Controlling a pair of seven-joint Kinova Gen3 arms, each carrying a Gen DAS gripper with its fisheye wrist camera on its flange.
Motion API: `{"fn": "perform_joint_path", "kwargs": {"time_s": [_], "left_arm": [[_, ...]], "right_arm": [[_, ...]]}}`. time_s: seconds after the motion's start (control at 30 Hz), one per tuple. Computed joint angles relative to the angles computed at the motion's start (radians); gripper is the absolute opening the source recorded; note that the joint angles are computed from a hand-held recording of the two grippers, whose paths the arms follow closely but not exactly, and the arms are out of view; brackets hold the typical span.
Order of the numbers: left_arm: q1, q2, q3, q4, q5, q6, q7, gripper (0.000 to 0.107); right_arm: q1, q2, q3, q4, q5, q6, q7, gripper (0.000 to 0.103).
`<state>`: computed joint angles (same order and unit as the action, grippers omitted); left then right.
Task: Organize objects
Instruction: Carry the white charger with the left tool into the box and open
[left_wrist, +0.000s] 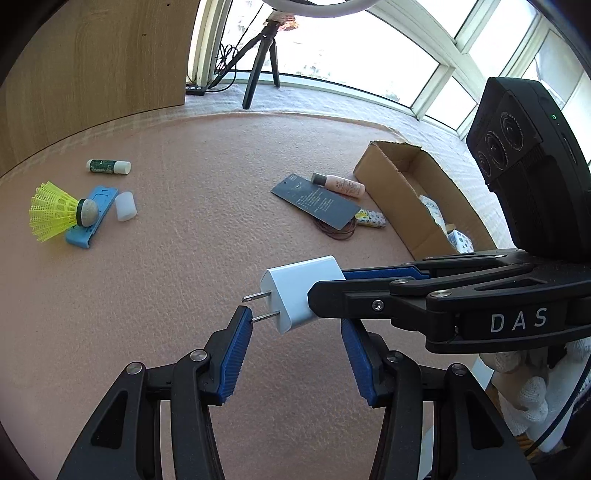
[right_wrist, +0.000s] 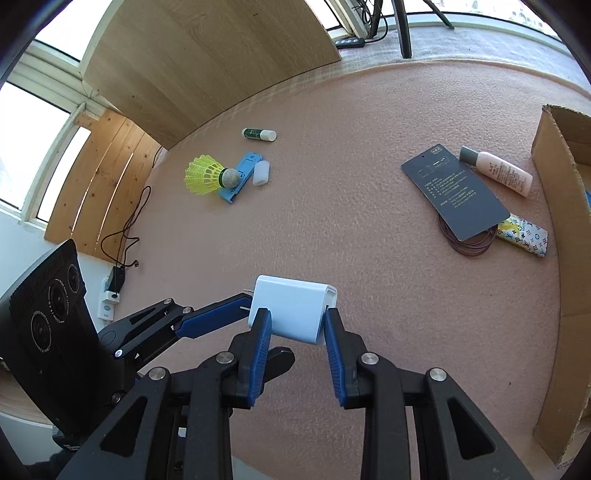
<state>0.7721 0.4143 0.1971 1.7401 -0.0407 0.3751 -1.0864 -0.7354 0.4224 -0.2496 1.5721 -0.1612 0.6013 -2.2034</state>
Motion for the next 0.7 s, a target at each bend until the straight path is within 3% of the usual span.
{"fn": "perform_joint_path", "kwargs": {"time_s": [0.4,0.7], "left_arm": [[0.088,0.133,0.043,-0.289,-0.018,0.113,-0.1,0.054],[0.162,0.274,0.063,-0.541,0.017,0.22,-0.211,0.054]], "right_arm": [[0.019,-0.226,0.056,0.231,0.103,-0.06,-0.195,0.027],[0.091,-0.379,0.033,0.371,0.204,-0.043,-0.351,0.027]]}}
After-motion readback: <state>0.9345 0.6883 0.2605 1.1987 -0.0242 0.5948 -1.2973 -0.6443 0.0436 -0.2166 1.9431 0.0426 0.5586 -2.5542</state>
